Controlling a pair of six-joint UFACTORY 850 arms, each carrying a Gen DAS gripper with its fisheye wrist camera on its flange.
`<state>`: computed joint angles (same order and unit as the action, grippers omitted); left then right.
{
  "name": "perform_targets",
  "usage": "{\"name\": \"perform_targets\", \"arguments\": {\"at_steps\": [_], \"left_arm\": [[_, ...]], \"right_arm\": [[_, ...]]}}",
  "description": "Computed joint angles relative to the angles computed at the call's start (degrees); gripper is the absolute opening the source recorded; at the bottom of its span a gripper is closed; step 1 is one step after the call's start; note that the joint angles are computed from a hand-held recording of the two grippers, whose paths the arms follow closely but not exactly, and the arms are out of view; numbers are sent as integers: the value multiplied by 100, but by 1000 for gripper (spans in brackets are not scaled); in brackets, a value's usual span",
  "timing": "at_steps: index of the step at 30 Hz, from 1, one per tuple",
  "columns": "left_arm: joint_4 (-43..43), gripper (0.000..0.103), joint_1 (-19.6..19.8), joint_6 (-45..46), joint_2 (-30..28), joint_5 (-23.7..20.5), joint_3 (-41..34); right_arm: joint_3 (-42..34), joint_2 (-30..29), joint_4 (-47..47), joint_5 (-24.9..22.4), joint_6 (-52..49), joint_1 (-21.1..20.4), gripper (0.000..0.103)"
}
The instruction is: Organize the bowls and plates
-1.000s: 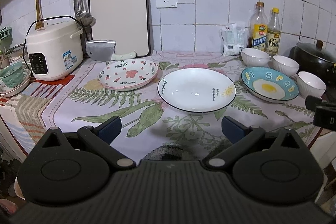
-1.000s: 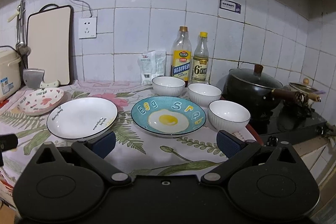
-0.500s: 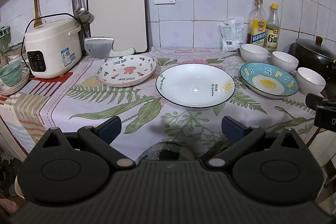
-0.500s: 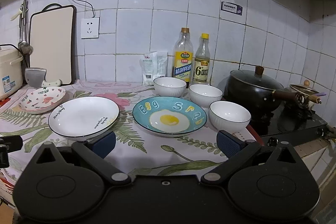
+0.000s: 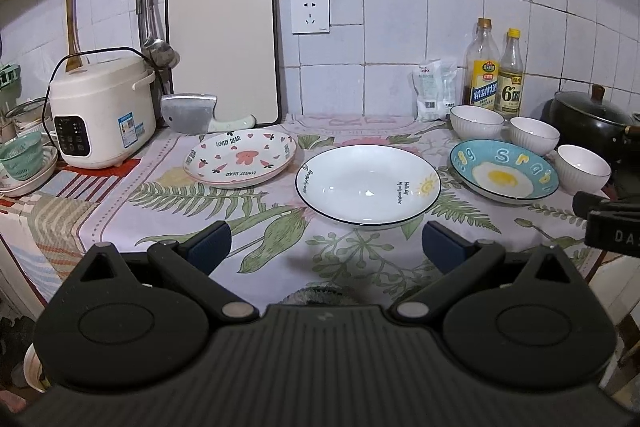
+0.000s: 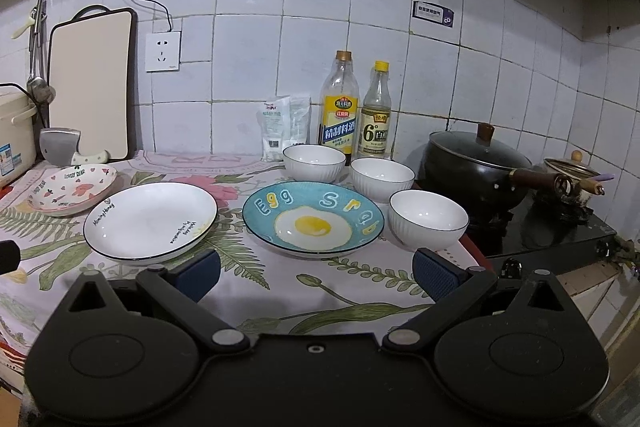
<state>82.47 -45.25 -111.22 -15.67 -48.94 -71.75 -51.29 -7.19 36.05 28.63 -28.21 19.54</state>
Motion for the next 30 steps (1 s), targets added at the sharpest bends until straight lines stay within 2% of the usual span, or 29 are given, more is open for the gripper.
{"name": "perform_targets", "arguments": {"at_steps": [13,17,20,23,28,30], "left_arm": [[-218,103,58,167,12,243,-23],[-239,103,109,238,-20,312,-61],[-140,103,192,290,-48,451,-102],[220,103,357,122,-8,784,-71],[443,103,746,427,-97,1349,-230],[110,103,967,774,-235,1711,-423]], "right_arm": [[0,-23,-8,-34,9,-32,103],[-10,-48,-403,-72,347,-78,103],[-44,-105,-1301,-84,1064,-174,103],[-161,-258,-2521,39,1995,-296,103],[-772,-815,-4793,-6,4005,-568,103],[-1085,-1133,-5459,100,4568,-622,103]]}}
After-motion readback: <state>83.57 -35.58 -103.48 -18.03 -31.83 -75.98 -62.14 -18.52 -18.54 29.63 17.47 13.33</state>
